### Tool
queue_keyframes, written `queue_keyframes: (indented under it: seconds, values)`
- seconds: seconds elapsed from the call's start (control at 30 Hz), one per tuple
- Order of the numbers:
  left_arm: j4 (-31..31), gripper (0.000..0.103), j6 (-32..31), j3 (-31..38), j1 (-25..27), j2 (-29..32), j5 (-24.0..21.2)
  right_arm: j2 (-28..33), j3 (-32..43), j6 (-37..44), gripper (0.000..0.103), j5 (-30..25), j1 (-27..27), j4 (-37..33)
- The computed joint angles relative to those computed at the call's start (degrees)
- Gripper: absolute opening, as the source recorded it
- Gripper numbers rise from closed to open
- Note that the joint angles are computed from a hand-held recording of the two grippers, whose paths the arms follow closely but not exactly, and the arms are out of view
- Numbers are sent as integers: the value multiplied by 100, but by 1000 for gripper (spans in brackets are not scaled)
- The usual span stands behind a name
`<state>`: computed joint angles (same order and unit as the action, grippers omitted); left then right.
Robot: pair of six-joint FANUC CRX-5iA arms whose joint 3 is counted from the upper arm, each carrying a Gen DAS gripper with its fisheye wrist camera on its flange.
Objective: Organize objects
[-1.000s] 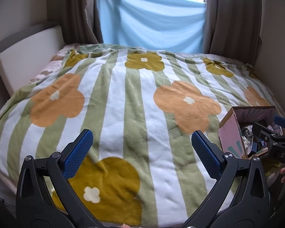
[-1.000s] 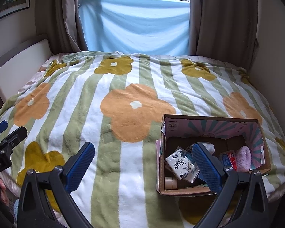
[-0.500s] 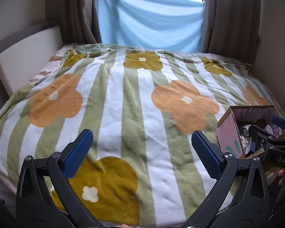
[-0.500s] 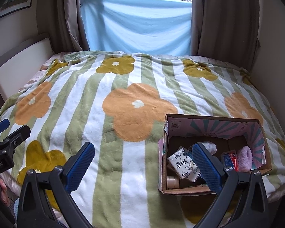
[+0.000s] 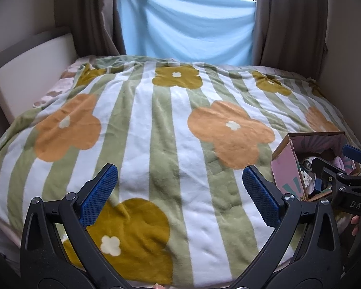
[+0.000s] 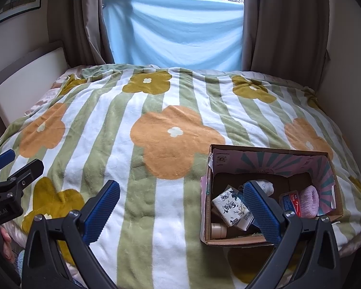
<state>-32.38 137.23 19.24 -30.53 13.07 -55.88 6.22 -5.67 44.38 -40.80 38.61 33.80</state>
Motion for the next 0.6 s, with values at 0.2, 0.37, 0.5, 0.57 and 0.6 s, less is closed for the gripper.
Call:
queue_keyframes:
  seconds: [0.2,0.37,0.5,0.57,0.6]
  values:
    - [-27,103,-26,29,-11,20,-46,-29,-28,-20,102,66,-5,6]
    - [-26,103,16,-49,20,-41,-7,-30,-7,23,102,74,-8,-18]
    - [-8,103,-24,-62,36,-49,-11,-29,6,47,102,73,-12,-59]
    - [12,103,-60,-70,48,-52,-5,-24,56,104,102,62,-28,-160]
    - [17,103,-71,-71,54,-49,-1,-30,58,111,102,62,-32,-177]
